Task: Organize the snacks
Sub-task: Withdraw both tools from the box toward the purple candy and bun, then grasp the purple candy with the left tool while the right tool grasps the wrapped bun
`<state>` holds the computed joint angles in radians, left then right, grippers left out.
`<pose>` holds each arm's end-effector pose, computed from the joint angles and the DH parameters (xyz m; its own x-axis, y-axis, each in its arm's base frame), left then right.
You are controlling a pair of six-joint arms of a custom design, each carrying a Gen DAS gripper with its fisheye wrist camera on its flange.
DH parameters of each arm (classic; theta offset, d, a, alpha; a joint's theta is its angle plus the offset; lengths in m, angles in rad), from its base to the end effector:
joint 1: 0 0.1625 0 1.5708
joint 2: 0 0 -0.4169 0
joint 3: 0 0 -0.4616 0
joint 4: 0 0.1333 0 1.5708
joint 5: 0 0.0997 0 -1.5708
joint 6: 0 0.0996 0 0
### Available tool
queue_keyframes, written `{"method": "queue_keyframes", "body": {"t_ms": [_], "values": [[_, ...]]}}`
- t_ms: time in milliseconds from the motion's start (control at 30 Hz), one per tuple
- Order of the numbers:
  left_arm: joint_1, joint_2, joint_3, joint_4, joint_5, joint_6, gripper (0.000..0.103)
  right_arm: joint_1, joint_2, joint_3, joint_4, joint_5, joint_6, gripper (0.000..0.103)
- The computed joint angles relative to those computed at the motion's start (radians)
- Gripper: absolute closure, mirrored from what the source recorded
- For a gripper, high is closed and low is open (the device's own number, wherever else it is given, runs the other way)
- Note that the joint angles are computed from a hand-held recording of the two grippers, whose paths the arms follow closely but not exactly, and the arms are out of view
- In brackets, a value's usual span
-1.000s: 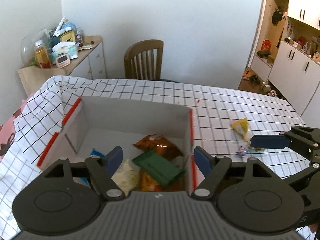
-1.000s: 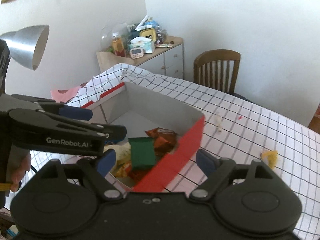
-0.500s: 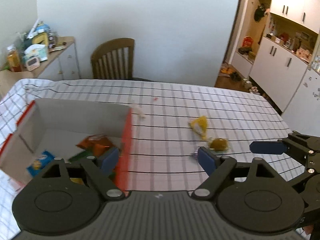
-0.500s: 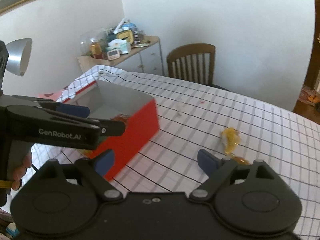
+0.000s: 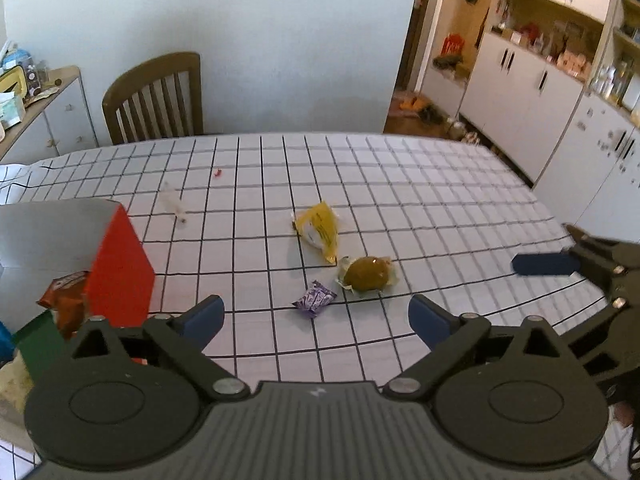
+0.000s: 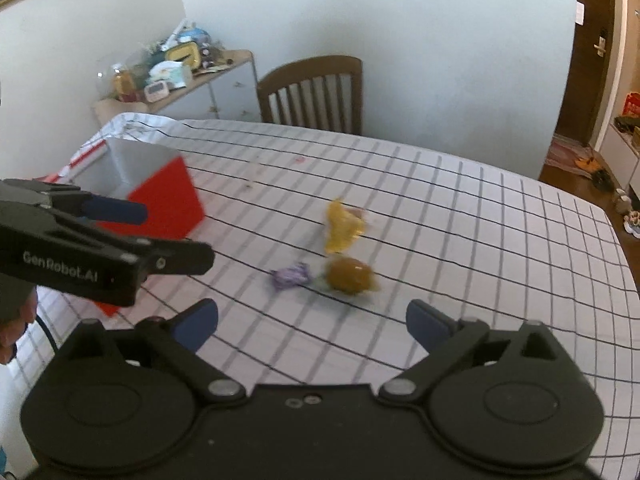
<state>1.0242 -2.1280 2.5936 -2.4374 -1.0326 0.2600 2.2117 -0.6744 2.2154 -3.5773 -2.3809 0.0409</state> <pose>-0.0074 -0.3668 0.2693 -0.6864 0.4683 -0.5564 0.6778 0.6893 -0.2559 0.3236 -0.3316 -0.0552 -0.7682 -0.1222 0.6284 -0.5033 0.7219 -0.4750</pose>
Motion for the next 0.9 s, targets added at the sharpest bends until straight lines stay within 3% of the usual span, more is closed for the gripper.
{"method": "queue_keyframes", "body": {"t_ms": [167,433,500,700,800,900], "values": [[0.035,0.133,-0.01,-0.098,0.016,0.029,0.004,-0.075,-0.009,0.022,-0.059,0.037,-0.072,0.004],[0.091,0.308,-0.034,-0.252,0.025,0.082,0.005,-0.168,0.008,0.002,-0.107,0.106,-0.115,0.01],[0.1,0.348,-0.039,-0.291,0.038,0.092,0.011,-0.192,0.015,-0.009,-0.104,0.13,-0.124,0.013],[0.15,0.43,-0.072,-0.326,-0.013,0.159,0.035,-0.251,0.027,-0.039,-0.077,0.207,-0.143,0.028],[0.159,0.454,-0.075,-0.343,-0.034,0.198,0.042,-0.273,0.031,-0.049,-0.061,0.245,-0.158,0.03],[0.16,0.485,-0.077,-0.373,-0.038,0.241,0.048,-0.291,0.031,-0.058,-0.036,0.282,-0.151,0.04]]}}
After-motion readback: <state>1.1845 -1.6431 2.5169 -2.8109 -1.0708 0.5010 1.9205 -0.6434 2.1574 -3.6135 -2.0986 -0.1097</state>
